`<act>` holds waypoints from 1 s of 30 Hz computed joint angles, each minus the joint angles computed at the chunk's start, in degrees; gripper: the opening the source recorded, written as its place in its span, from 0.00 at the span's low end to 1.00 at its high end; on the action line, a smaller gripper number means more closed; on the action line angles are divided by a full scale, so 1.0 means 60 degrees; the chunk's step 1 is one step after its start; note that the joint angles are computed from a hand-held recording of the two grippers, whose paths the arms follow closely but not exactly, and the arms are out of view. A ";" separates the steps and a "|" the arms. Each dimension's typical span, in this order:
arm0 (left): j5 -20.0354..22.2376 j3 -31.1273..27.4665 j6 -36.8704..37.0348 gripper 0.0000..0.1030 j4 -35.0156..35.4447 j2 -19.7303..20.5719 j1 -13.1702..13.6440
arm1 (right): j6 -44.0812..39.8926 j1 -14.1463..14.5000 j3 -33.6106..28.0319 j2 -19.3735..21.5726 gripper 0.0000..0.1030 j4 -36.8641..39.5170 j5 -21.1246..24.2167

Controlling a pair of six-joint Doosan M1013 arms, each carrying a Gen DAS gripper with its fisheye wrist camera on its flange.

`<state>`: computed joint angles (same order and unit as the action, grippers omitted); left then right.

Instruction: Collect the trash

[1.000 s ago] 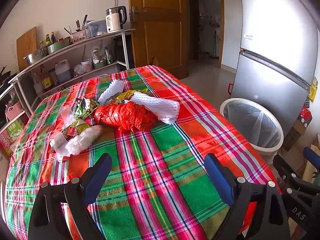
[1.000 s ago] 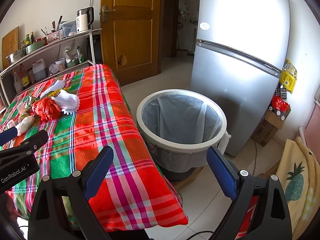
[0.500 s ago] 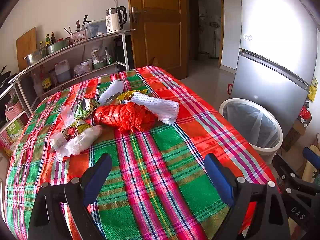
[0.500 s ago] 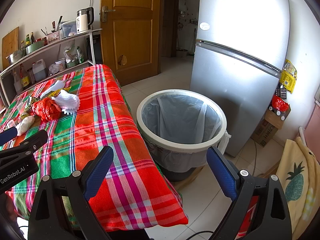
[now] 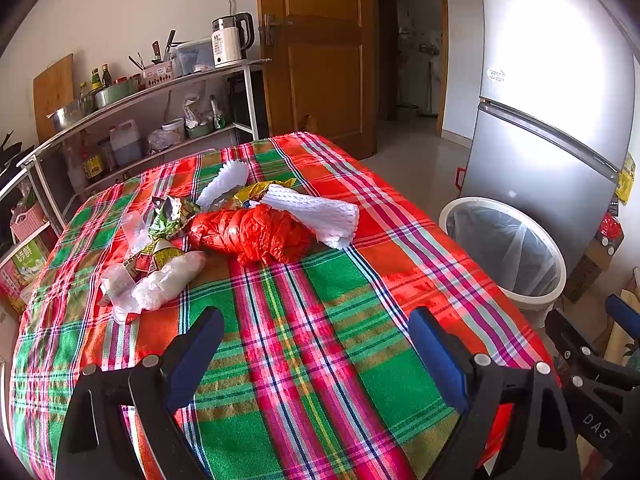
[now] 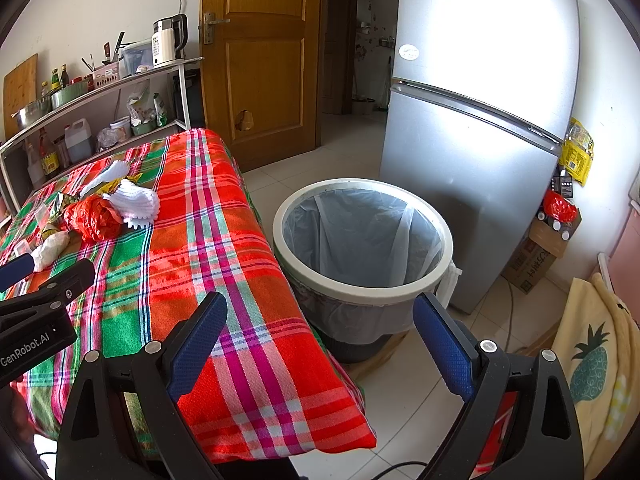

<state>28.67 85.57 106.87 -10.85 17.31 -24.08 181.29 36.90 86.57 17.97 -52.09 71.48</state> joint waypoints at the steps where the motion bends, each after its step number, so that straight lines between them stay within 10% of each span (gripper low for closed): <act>1: 0.0011 -0.0008 0.0013 0.92 -0.0003 0.0006 0.0003 | -0.0001 -0.0002 0.0001 -0.0001 0.92 0.0000 -0.0007; 30: 0.0078 -0.0054 0.0071 0.92 -0.0095 0.0040 0.0029 | -0.0006 -0.0004 0.0014 -0.0010 0.92 0.0024 -0.0016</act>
